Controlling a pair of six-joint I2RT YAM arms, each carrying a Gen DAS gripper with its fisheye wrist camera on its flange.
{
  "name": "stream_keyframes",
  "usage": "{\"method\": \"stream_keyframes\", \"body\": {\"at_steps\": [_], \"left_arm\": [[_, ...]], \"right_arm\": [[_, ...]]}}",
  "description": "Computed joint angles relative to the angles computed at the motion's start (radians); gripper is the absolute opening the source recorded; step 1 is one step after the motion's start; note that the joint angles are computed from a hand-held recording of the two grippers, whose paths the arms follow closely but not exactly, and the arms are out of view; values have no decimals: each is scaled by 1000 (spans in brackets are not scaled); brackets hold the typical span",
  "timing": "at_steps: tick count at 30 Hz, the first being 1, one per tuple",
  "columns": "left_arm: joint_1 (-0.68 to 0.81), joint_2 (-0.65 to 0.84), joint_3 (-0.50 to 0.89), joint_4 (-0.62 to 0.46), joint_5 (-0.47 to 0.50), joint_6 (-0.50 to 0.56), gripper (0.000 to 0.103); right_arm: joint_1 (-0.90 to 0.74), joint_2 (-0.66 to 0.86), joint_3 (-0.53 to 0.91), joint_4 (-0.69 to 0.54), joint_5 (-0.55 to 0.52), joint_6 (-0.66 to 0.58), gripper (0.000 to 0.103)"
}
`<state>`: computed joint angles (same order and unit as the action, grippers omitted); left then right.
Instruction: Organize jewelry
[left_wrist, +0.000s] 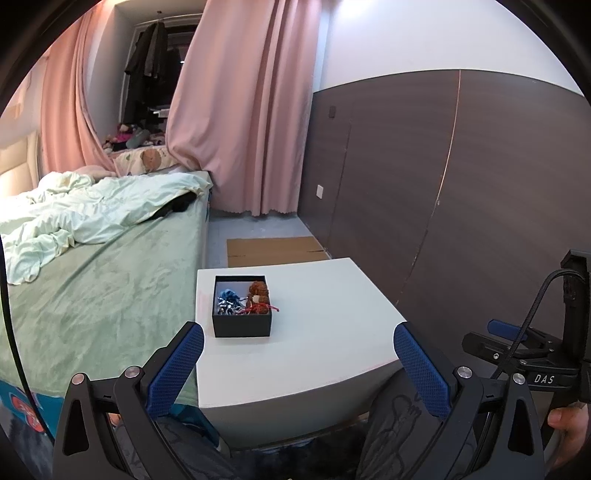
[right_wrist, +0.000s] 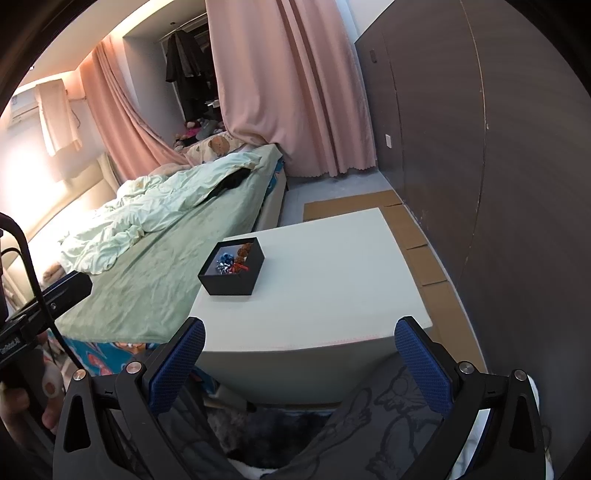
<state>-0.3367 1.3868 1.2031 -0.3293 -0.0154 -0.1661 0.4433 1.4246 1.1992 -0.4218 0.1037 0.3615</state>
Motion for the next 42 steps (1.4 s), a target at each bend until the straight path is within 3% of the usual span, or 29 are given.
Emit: {"method": "stream_keyframes", "body": {"at_steps": [42], "left_arm": [[9,-12,-5,-2,-7,-3,103]], "right_arm": [[18,2,12,-19,18,12,103]]}}
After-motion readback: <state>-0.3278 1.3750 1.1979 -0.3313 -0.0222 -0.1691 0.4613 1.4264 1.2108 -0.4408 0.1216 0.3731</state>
